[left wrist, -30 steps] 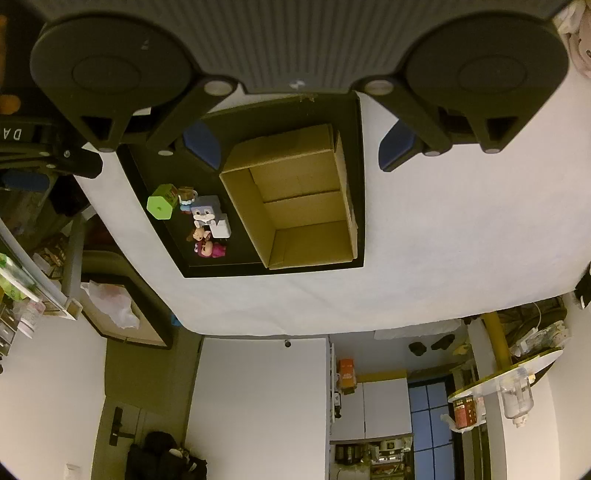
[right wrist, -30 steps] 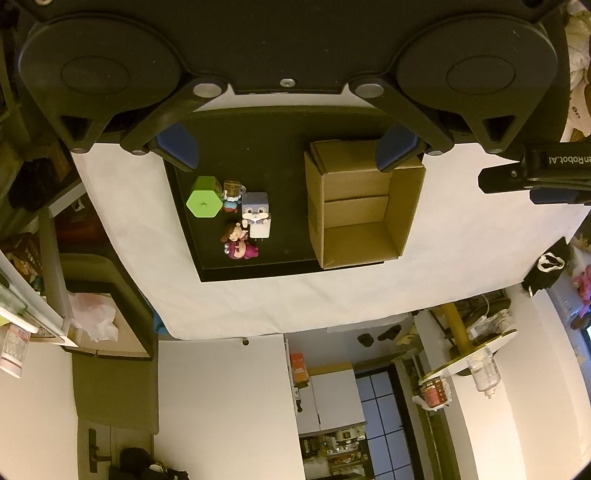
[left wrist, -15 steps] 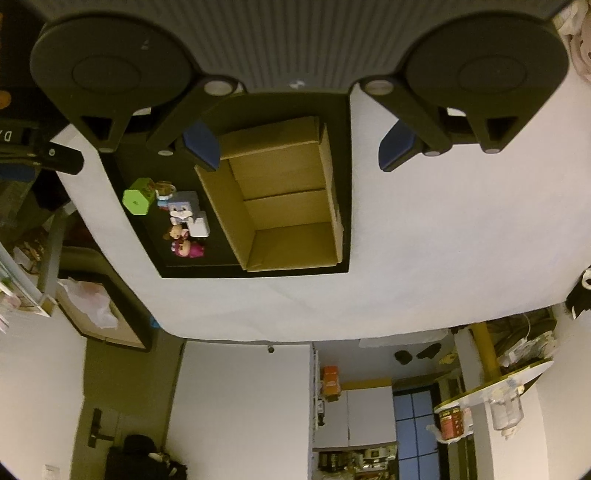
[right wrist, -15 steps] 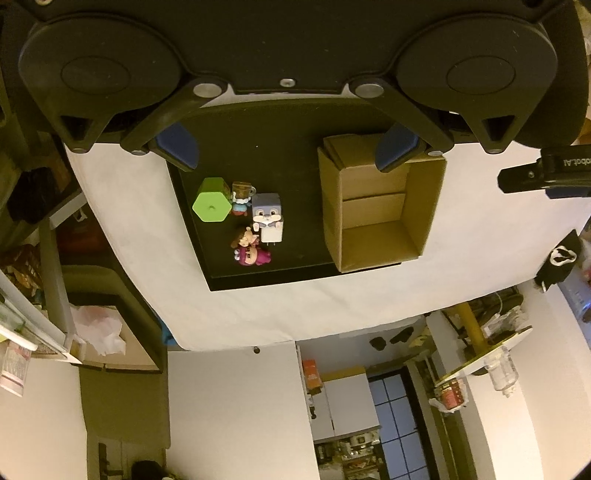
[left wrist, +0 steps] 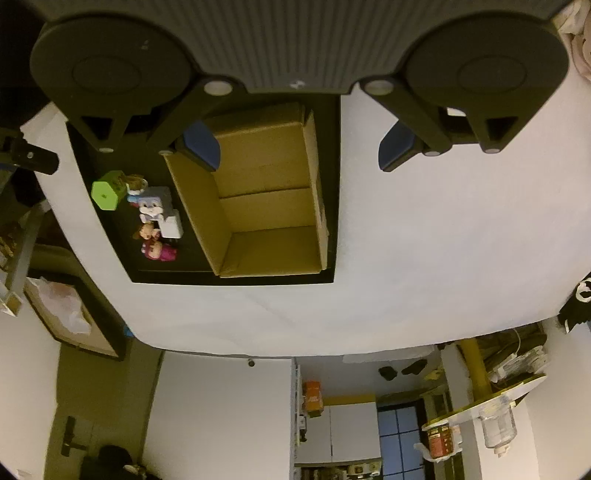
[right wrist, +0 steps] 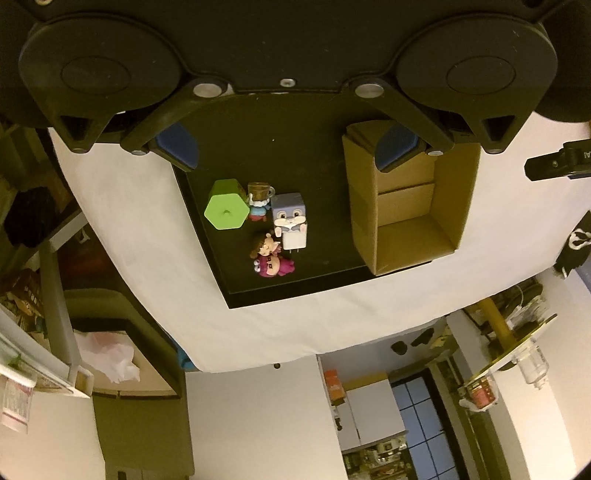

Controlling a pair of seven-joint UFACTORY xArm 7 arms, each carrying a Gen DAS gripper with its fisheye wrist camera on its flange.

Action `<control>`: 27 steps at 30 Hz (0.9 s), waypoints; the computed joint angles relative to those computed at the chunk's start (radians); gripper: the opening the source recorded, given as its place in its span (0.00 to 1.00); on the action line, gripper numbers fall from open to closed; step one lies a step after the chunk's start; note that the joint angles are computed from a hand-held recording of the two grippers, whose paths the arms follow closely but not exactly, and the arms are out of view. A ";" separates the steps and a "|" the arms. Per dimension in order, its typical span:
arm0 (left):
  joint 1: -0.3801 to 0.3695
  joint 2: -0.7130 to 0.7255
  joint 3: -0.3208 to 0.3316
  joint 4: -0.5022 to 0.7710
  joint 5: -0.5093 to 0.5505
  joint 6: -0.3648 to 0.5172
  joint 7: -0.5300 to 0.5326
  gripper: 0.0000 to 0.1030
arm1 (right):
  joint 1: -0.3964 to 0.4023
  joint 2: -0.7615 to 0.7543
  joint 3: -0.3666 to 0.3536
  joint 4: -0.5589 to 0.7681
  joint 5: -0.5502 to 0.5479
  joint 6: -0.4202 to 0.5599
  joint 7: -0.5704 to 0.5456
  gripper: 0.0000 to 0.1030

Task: Organize rigid objects
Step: 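Move the right gripper to the green hexagonal box and close on it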

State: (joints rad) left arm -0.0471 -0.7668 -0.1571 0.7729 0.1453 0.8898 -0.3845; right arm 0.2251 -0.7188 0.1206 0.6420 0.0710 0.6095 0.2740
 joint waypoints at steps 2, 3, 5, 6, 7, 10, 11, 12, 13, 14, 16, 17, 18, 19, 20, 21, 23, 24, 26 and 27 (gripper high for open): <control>0.009 0.014 -0.005 0.001 0.008 -0.010 -0.010 0.89 | -0.007 0.017 -0.003 0.000 -0.002 -0.020 0.003 1.00; 0.013 0.021 -0.007 0.001 0.012 -0.015 -0.016 0.89 | -0.011 0.025 -0.004 -0.001 -0.003 -0.029 0.005 1.00; 0.022 0.037 -0.011 0.003 0.024 -0.024 -0.028 0.89 | -0.019 0.042 -0.008 -0.003 -0.005 -0.053 0.008 1.00; 0.027 0.044 -0.014 0.004 0.031 -0.027 -0.035 0.89 | -0.022 0.050 -0.010 -0.006 -0.006 -0.065 0.009 1.00; 0.033 0.049 -0.017 0.004 0.040 -0.029 -0.042 0.89 | -0.026 0.060 -0.012 -0.007 -0.007 -0.076 0.013 1.00; 0.049 0.072 -0.025 0.004 0.067 -0.047 -0.067 0.89 | -0.039 0.095 -0.017 -0.009 -0.008 -0.107 0.022 1.00; 0.053 0.078 -0.027 0.005 0.075 -0.048 -0.075 0.89 | -0.042 0.106 -0.020 -0.007 -0.008 -0.112 0.024 1.00; 0.057 0.085 -0.027 0.006 0.082 -0.050 -0.084 0.89 | -0.043 0.118 -0.023 -0.006 -0.006 -0.118 0.025 1.00; 0.061 0.095 -0.026 0.009 0.088 -0.054 -0.092 0.89 | -0.045 0.128 -0.027 -0.005 -0.004 -0.121 0.026 1.00; 0.064 0.104 -0.027 0.011 0.094 -0.055 -0.100 0.89 | -0.046 0.138 -0.031 -0.005 -0.003 -0.126 0.026 1.00; 0.071 0.128 -0.031 0.022 0.111 -0.051 -0.114 0.89 | -0.052 0.161 -0.033 -0.002 -0.004 -0.136 0.028 1.00; 0.076 0.140 -0.035 0.028 0.122 -0.047 -0.125 0.88 | -0.057 0.172 -0.033 0.001 -0.006 -0.140 0.030 1.00; 0.078 0.153 -0.037 0.035 0.130 -0.044 -0.134 0.88 | -0.060 0.182 -0.033 0.004 -0.008 -0.141 0.031 1.00; 0.080 0.165 -0.038 0.041 0.139 -0.041 -0.143 0.87 | -0.062 0.195 -0.034 0.007 -0.008 -0.148 0.033 1.00; 0.081 0.178 -0.040 0.045 0.149 -0.039 -0.152 0.87 | -0.064 0.205 -0.035 0.009 -0.008 -0.155 0.035 1.00; 0.081 0.189 -0.040 0.049 0.159 -0.039 -0.158 0.87 | -0.068 0.216 -0.035 0.010 -0.009 -0.162 0.040 1.00; 0.079 0.216 -0.047 0.061 0.183 -0.032 -0.171 0.87 | -0.075 0.236 -0.035 0.012 -0.009 -0.174 0.051 1.00; 0.077 0.226 -0.049 0.066 0.194 -0.027 -0.176 0.86 | -0.078 0.248 -0.034 0.014 -0.011 -0.181 0.057 1.00; 0.075 0.250 -0.054 0.076 0.218 -0.016 -0.192 0.86 | -0.087 0.272 -0.028 0.018 -0.020 -0.196 0.073 0.99; 0.073 0.261 -0.054 0.080 0.228 -0.013 -0.201 0.86 | -0.092 0.286 -0.024 0.020 -0.026 -0.206 0.082 0.98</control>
